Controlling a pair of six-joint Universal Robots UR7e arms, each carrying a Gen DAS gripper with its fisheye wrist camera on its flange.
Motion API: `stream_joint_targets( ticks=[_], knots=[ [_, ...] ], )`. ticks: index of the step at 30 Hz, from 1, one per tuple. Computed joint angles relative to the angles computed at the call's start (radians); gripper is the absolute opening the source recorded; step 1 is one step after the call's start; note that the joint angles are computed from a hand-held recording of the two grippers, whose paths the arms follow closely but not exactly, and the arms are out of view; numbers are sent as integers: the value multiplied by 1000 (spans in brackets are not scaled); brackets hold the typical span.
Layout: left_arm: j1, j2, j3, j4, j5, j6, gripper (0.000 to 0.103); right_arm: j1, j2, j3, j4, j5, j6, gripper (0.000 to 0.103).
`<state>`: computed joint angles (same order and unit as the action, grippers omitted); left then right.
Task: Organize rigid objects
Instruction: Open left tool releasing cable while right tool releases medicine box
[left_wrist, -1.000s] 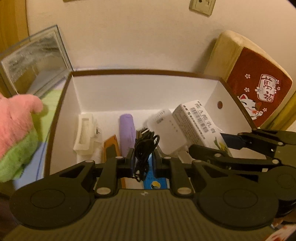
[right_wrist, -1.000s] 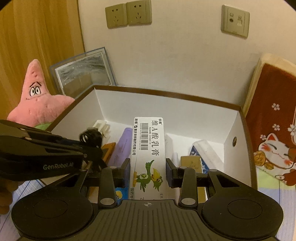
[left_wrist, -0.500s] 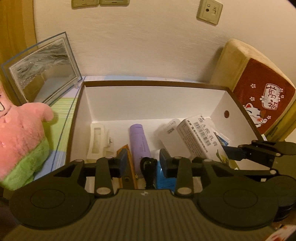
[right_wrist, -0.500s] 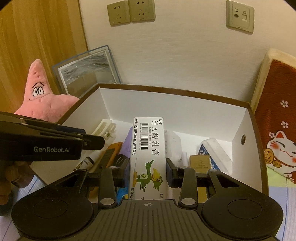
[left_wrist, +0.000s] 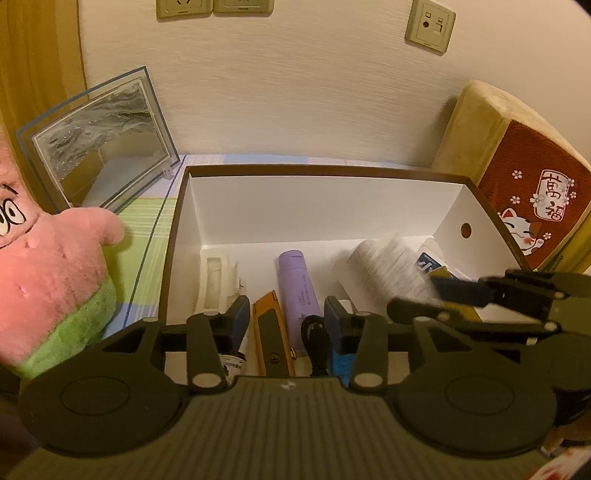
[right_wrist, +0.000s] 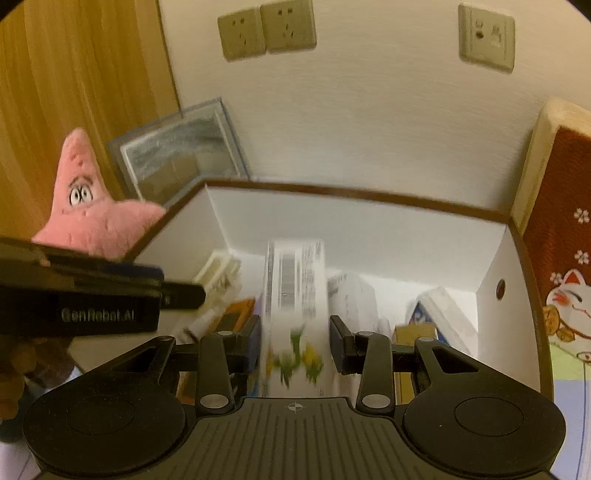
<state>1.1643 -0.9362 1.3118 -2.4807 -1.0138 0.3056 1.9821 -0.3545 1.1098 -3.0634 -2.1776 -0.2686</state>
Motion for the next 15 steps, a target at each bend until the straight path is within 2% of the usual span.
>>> stream_joint_targets(
  ticks=[3,5,8,13,15],
  knots=[
    [-1,-2,3,-9,5,1,44,4,10,-17,-33,7,-34,40],
    [-1,-8,9,-15,7,3,47,7,7,-16,-45,3,-45,53],
    [-1,-20,25,-31,5,12,54,7,-12,12,-53,3,-31,60],
    [-4,-37,43,-40,8,17,55,10,-48,74,-62,-9,-22,64],
    [-8,-49,58,-48,8,19,59,15,-58,96,-73,-23,-17,65]
  ],
)
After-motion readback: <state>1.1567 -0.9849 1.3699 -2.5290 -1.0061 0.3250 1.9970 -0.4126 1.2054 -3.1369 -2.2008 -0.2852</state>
